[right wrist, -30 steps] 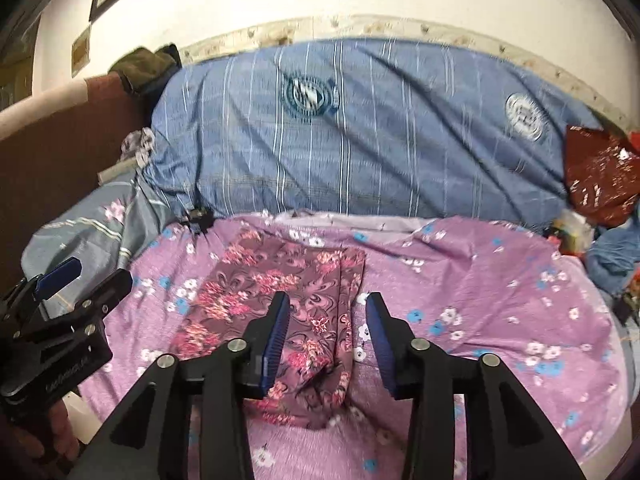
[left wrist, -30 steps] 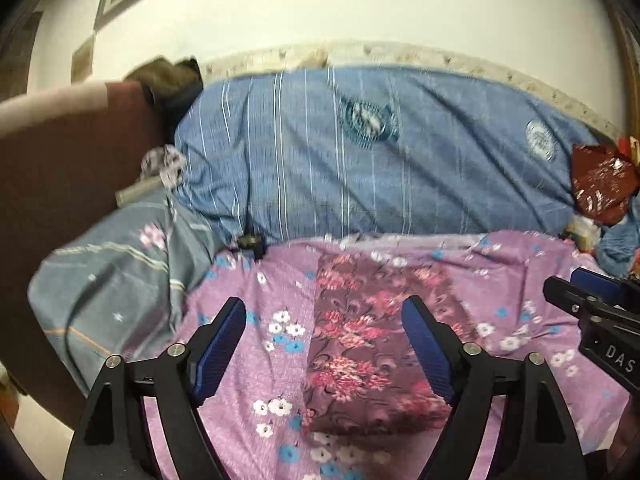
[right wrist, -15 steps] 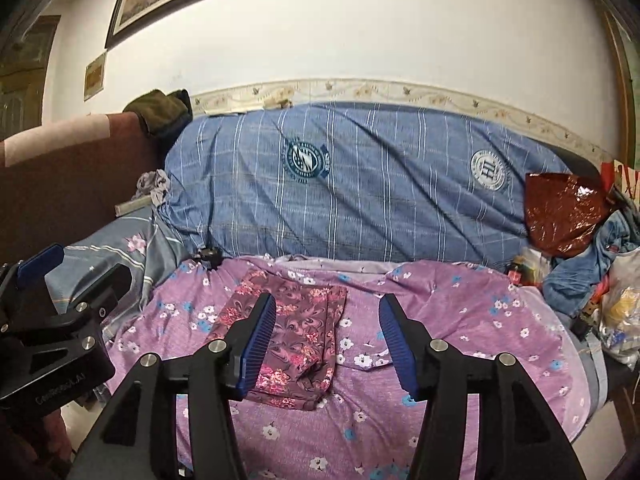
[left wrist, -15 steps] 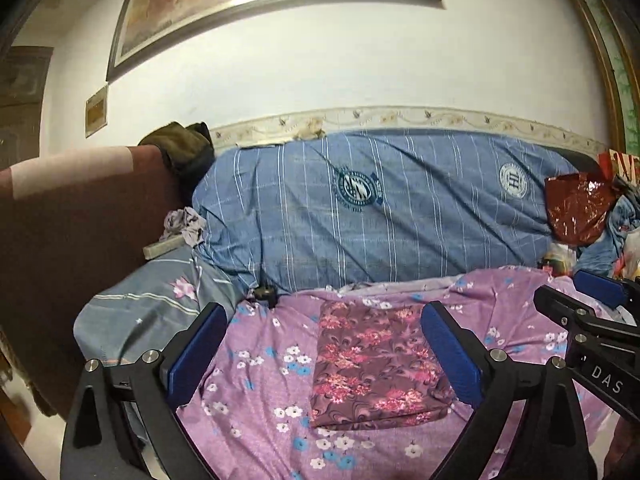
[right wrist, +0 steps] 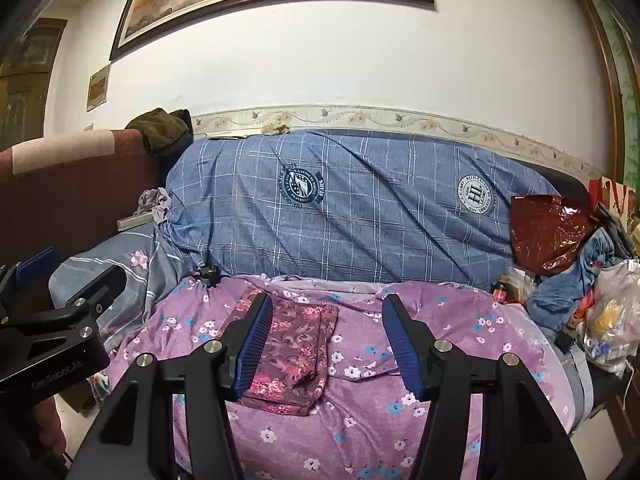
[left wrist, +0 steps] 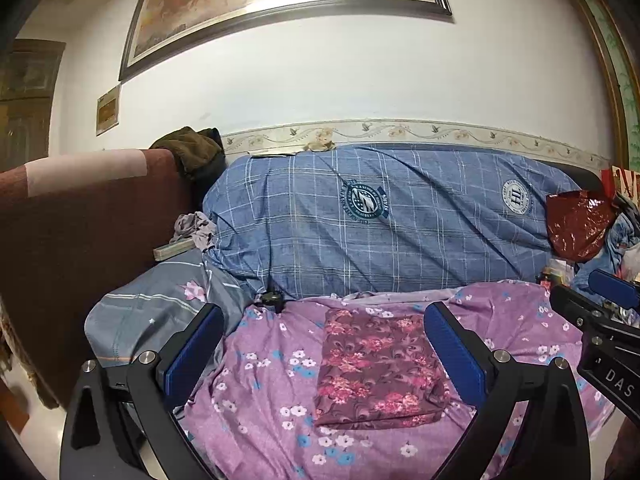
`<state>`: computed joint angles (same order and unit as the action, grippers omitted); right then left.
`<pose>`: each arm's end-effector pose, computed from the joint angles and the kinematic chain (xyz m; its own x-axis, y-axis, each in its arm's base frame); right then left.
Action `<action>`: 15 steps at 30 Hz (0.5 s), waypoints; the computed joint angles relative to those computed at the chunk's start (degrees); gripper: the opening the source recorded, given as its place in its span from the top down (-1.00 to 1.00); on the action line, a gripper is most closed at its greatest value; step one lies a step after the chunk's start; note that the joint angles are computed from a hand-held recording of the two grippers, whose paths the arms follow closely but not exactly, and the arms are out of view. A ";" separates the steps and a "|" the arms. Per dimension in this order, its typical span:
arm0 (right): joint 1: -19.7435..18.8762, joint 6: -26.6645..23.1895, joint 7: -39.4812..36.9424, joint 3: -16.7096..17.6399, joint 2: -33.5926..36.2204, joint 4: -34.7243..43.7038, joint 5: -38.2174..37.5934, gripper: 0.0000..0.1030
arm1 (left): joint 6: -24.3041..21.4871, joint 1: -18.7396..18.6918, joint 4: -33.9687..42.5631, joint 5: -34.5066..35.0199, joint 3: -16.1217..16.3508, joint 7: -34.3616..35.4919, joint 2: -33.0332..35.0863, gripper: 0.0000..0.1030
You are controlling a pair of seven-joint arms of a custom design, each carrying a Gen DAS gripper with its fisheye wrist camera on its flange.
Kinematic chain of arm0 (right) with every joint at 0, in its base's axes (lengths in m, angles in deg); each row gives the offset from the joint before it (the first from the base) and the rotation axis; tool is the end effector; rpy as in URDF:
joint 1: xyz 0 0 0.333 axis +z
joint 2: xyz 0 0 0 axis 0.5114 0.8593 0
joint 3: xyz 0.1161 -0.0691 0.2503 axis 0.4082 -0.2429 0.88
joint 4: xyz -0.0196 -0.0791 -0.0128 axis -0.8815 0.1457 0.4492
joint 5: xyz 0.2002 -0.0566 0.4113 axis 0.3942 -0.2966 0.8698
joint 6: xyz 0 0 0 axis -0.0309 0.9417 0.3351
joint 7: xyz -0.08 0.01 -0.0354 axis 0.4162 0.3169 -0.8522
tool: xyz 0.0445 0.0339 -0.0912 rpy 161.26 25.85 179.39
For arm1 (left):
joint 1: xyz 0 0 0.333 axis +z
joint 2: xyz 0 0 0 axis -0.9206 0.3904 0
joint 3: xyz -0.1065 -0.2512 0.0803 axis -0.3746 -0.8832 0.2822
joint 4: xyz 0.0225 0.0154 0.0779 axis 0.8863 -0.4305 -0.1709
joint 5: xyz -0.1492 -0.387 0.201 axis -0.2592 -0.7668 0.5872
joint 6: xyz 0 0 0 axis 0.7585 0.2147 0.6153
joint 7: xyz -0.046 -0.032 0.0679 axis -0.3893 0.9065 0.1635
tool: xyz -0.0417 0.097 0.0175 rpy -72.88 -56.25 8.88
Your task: Fold small clothes
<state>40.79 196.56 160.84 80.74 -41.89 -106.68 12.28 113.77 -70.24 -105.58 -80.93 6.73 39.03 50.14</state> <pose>0.5670 0.2322 0.6522 -0.1474 -0.9869 0.0650 -0.3485 -0.0097 -0.9372 0.5501 -0.0451 0.6590 -0.1509 -0.9881 -0.0306 -0.2995 0.0752 -0.9511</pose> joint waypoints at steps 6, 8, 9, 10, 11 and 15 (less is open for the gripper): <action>0.12 0.03 0.06 0.16 0.06 0.10 -0.60 -0.15 | 0.92 0.10 0.24 -0.59 0.48 -0.45 0.78 -0.97; 0.18 0.13 -0.09 0.09 0.29 0.23 -0.54 -0.16 | 0.72 -0.58 0.43 -1.22 1.22 0.14 1.05 -0.97; 0.24 0.10 -0.11 0.11 0.39 0.30 -0.57 -0.16 | 0.62 -0.55 0.53 -1.34 1.26 0.20 1.20 -0.97; 0.29 0.02 -0.08 0.15 0.43 0.32 -0.65 -0.16 | 0.71 -0.46 0.50 -1.41 1.22 0.25 1.25 -0.97; 0.36 -0.11 -0.10 0.19 0.57 0.43 -0.73 -0.16 | 0.89 -0.31 0.48 -1.40 1.15 0.28 1.35 -0.97; 0.75 -0.43 -0.50 0.17 1.17 0.90 -0.87 -0.16 | 1.41 0.13 0.38 -1.09 0.82 0.42 1.66 -0.97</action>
<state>41.54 196.13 160.34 80.91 -40.72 -105.78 11.41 115.18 -70.12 -105.20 -82.02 7.55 39.45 51.81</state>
